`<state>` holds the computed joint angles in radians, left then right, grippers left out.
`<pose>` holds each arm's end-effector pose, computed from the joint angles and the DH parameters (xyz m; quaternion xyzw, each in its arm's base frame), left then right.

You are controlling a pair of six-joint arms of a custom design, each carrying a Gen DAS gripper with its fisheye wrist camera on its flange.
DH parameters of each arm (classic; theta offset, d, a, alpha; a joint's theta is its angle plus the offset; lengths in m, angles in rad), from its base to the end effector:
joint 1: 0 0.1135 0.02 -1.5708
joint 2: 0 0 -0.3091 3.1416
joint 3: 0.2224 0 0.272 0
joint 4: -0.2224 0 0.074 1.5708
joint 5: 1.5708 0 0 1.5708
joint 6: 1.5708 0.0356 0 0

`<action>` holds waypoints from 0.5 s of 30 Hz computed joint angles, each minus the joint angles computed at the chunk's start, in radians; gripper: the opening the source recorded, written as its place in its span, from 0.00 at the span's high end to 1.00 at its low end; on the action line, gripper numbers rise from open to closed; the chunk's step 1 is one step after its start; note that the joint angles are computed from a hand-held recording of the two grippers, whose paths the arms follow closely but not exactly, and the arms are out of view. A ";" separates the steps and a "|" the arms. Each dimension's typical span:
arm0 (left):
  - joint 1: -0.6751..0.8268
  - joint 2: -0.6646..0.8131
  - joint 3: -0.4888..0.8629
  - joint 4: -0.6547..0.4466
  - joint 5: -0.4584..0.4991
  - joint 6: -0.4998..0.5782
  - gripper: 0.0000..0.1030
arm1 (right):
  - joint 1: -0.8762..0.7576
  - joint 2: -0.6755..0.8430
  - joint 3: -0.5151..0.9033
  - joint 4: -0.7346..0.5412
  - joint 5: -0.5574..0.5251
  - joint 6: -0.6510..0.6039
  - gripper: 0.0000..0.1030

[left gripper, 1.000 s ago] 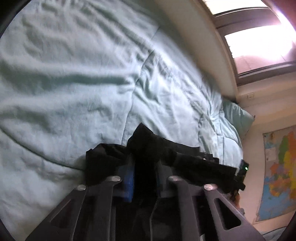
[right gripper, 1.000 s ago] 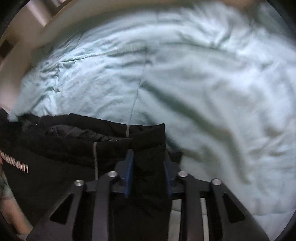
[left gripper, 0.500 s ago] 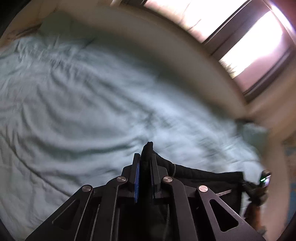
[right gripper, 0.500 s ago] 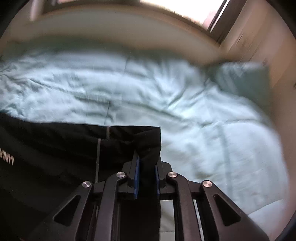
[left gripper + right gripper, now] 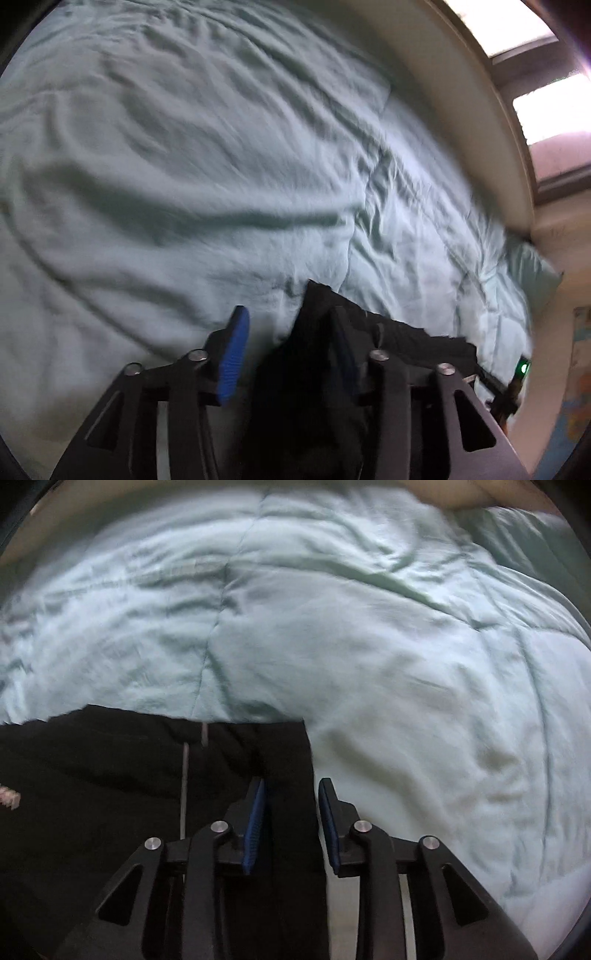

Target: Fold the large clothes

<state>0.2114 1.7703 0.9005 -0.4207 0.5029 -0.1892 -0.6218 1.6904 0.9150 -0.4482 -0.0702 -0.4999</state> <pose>0.3236 0.0519 0.1513 -0.1567 0.9468 -0.2449 0.1380 0.2661 -0.1876 0.1745 0.0539 0.9829 -0.0626 0.1646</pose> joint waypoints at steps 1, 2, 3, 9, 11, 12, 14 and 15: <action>0.009 -0.053 0.007 -0.054 -0.068 0.027 0.54 | -0.028 -0.047 -0.011 -0.023 -0.018 0.004 0.67; 0.012 -0.085 0.003 -0.069 -0.092 0.044 0.54 | -0.060 -0.096 -0.023 -0.058 -0.048 0.001 0.67; 0.020 -0.138 -0.011 -0.087 -0.099 0.068 0.54 | -0.087 -0.133 -0.031 -0.092 -0.085 -0.007 0.67; -0.107 -0.490 -0.174 -0.160 -0.018 0.048 0.53 | -0.221 -0.437 -0.138 -0.402 -0.307 -0.104 0.66; -0.248 -0.596 -0.221 -0.167 -0.040 -0.018 0.53 | -0.195 -0.535 -0.185 -0.502 -0.347 -0.141 0.65; -0.342 -0.643 -0.248 -0.154 -0.053 -0.072 0.53 | -0.172 -0.577 -0.206 -0.540 -0.352 -0.154 0.65; -0.536 -0.708 -0.295 -0.093 -0.089 -0.191 0.53 | -0.104 -0.684 -0.258 -0.586 -0.350 -0.155 0.65; -0.619 -0.717 -0.318 -0.045 -0.105 -0.248 0.53 | -0.069 -0.720 -0.278 -0.597 -0.346 -0.140 0.65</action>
<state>-0.4076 1.0535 0.5823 -0.4660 0.3976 -0.4372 -0.6910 0.9701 0.6372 -1.0449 -0.4159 -0.6398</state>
